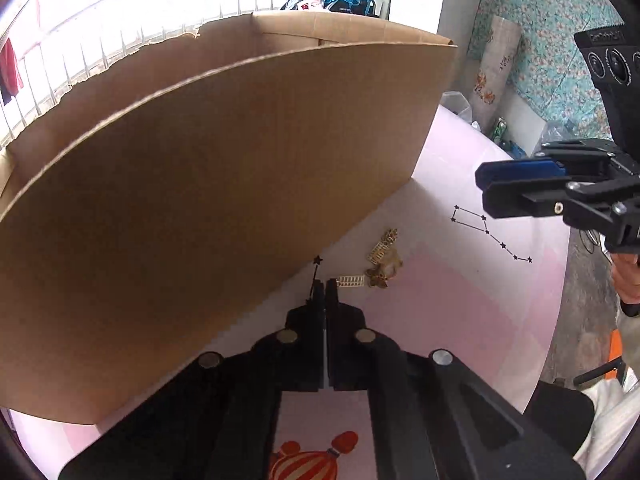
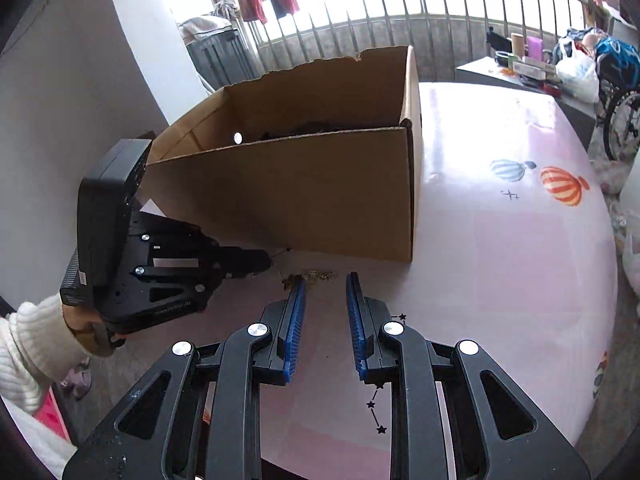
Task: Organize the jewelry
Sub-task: 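Move both tools back to the gold charms beside the box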
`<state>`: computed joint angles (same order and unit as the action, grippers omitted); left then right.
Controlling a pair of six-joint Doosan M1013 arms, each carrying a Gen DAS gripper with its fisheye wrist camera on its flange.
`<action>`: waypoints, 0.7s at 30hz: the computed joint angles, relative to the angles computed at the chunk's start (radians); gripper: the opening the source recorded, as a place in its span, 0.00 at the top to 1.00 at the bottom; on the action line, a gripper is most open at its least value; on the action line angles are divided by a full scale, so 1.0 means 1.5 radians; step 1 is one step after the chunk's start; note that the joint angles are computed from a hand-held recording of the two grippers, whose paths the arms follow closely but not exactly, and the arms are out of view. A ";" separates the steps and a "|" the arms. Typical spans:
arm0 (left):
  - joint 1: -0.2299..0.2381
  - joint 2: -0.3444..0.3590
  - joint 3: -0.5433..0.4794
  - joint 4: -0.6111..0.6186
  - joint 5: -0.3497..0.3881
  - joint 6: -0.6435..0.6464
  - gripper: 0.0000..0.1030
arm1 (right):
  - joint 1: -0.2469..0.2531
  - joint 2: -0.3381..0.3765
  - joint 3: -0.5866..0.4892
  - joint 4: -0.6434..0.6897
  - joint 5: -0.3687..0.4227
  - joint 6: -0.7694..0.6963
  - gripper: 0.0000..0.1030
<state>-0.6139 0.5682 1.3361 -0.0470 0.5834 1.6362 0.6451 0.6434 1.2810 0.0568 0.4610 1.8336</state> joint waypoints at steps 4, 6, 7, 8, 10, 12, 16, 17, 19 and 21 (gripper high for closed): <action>0.001 -0.008 0.009 -0.026 -0.005 0.009 1.00 | 0.007 0.018 -0.014 0.025 0.007 -0.062 0.79; 0.000 -0.015 0.020 -0.020 -0.021 -0.009 1.00 | 0.009 0.031 -0.031 0.041 0.020 -0.110 0.79; 0.000 -0.018 0.025 -0.012 -0.030 -0.022 1.00 | 0.010 0.037 -0.041 0.050 0.029 -0.139 0.79; 0.001 -0.023 0.030 -0.013 -0.035 -0.030 1.00 | 0.012 0.044 -0.052 0.051 0.038 -0.162 0.79; 0.005 -0.029 0.038 -0.044 -0.043 -0.025 1.00 | 0.015 0.056 -0.073 0.045 0.053 -0.195 0.79; 0.005 -0.037 0.051 -0.048 -0.054 -0.043 1.00 | 0.018 0.066 -0.092 0.037 0.070 -0.218 0.79; 0.001 -0.056 0.081 -0.029 -0.087 -0.097 1.00 | 0.021 0.076 -0.108 0.041 0.081 -0.258 0.77; 0.001 -0.060 0.088 -0.028 -0.094 -0.103 1.00 | 0.022 0.080 -0.114 0.027 0.087 -0.247 0.77; 0.001 -0.066 0.099 -0.021 -0.103 -0.122 1.00 | 0.024 0.083 -0.118 0.017 0.093 -0.237 0.77; 0.001 -0.074 0.109 -0.017 -0.109 -0.131 1.00 | 0.023 0.083 -0.119 0.036 0.093 -0.257 0.77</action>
<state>-0.6117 0.4573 1.4995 -0.0724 0.4203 1.4398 0.6789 0.7686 1.1023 0.1115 0.5998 1.4476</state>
